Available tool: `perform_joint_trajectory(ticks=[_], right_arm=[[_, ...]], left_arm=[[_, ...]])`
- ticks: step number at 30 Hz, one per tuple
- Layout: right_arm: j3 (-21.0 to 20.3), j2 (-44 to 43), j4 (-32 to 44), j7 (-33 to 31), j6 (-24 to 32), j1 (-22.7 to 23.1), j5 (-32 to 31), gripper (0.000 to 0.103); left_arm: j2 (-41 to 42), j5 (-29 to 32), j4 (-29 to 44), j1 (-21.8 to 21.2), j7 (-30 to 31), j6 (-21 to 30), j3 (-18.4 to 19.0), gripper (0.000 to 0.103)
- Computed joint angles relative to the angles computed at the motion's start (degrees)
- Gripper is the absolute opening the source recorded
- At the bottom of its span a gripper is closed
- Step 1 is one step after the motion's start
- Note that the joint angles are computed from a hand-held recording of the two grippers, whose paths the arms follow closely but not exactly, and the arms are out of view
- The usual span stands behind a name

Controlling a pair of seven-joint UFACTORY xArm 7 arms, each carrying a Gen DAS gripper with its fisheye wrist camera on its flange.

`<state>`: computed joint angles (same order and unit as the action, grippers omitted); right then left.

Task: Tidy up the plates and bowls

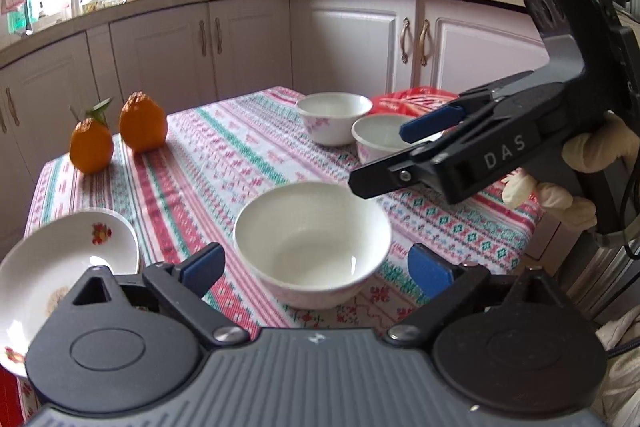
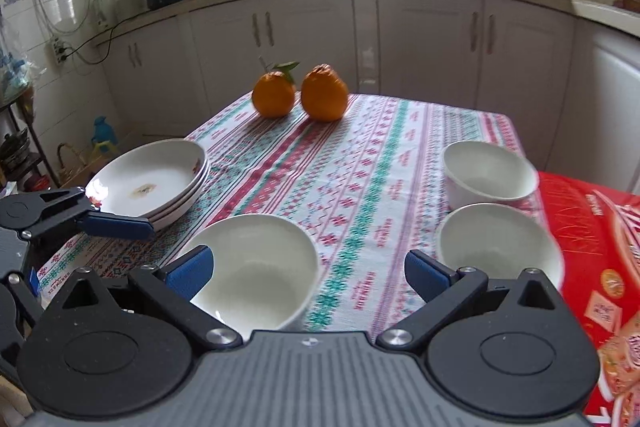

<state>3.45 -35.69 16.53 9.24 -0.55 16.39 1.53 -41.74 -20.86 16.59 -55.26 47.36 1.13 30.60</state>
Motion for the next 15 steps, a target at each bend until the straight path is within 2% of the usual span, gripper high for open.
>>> perform_joint_trajectory(ticks=[2,5,8,13,15], right_arm=[[0.48,-2.7,-1.06,0.24,0.99,-1.35,-0.24,0.103],[1.41,-6.76,-2.76,0.83,2.23,-3.89,-0.79,0.103],[1.71,-10.51,-4.28,1.21,4.13,-6.13,-1.35,0.103],[0.23,-14.68,-6.15,0.07,6.65,-8.64,-2.31,0.103],[-0.49,-15.39,-6.49,-0.59,7.34,-9.53,-2.45,0.103]], left_arm=[[-0.02,0.26,-0.05,-0.59,-0.35,-1.31,-0.87,0.098],[-0.09,1.09,0.42,-3.66,-0.48,-2.59,-0.02,0.099],[2.88,2.22,0.92,-5.46,-3.05,-6.33,-1.55,0.099],[5.59,4.87,2.98,-13.5,-5.83,-7.81,3.23,0.099],[8.09,5.87,3.97,-15.59,-7.46,-9.09,3.89,0.099]])
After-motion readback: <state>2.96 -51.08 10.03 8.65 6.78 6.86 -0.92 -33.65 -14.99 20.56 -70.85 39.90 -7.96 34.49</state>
